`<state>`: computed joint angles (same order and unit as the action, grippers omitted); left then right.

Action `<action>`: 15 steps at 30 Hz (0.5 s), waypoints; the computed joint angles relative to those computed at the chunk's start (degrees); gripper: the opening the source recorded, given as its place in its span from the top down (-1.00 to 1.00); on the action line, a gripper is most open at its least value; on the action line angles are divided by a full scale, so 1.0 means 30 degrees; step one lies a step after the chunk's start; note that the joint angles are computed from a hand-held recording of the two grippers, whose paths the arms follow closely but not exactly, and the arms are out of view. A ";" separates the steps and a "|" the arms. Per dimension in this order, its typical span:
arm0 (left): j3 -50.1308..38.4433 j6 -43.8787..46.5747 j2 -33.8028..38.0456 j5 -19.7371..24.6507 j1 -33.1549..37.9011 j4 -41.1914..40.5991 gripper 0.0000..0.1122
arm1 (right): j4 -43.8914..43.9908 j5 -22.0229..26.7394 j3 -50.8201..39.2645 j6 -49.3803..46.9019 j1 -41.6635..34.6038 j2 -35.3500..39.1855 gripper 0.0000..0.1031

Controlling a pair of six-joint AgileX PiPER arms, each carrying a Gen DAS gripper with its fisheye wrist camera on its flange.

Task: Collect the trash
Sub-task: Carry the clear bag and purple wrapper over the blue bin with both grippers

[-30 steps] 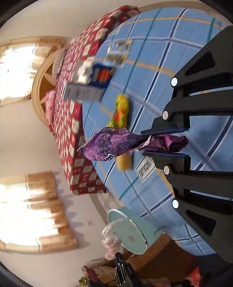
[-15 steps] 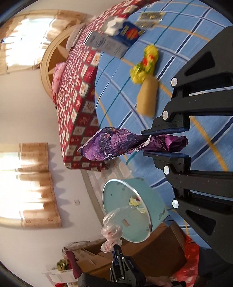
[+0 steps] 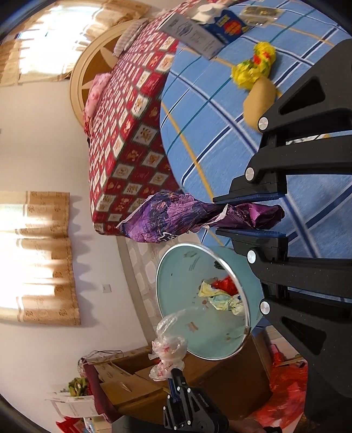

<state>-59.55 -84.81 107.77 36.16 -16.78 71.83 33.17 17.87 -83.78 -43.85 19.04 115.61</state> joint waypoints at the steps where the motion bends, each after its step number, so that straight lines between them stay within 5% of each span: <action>1: 0.0017 0.0002 -0.0022 -0.0008 0.0085 -0.0021 0.85 | -0.0425 0.0094 -0.0305 0.0388 0.0184 0.0215 0.66; 15: 0.0119 -0.0183 -0.0036 -0.0060 0.0670 0.0158 0.85 | -0.2683 0.0796 -0.2224 0.2172 0.1354 0.1423 0.66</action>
<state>-59.19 -85.35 107.66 35.98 -14.77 72.30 25.12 20.26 -90.45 -37.33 23.10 119.87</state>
